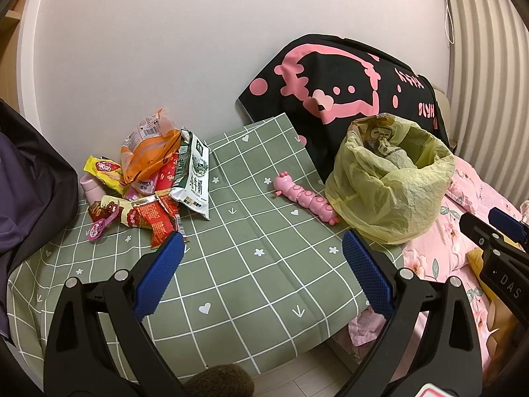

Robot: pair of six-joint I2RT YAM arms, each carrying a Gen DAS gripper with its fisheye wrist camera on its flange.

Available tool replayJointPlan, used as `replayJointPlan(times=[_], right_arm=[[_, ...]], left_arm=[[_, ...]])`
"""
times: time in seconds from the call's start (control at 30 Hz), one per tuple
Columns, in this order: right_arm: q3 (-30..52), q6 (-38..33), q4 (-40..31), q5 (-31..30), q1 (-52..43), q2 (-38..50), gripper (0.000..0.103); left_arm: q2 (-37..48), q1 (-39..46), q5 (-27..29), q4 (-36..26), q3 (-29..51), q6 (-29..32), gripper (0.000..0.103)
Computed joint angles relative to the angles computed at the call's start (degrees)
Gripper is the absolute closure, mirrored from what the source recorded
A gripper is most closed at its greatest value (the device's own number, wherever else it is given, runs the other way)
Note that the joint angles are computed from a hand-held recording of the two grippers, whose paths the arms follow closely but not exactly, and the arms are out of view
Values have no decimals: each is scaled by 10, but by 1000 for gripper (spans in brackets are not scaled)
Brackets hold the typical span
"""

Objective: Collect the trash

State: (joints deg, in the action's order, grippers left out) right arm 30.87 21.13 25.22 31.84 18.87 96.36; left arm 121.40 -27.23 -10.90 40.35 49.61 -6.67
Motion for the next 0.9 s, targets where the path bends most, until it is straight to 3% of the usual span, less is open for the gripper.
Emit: replayJointPlan(times=[0.43,0.57,0.67,0.9], right_arm=[[11,-7,0,-17,-8,15,46],[67,-10,-12,-39,-18,67,46],[115,-10,-32,-52,-20,106,46],[261,-17,-108,-76,-23,209,46]], left_arm=[[23,35,32,-15,33,17,11],[47,62,50,-22,67,49,11],[71,99,73,-42,114,62,11],[147,192,119,-191,317,56,11]])
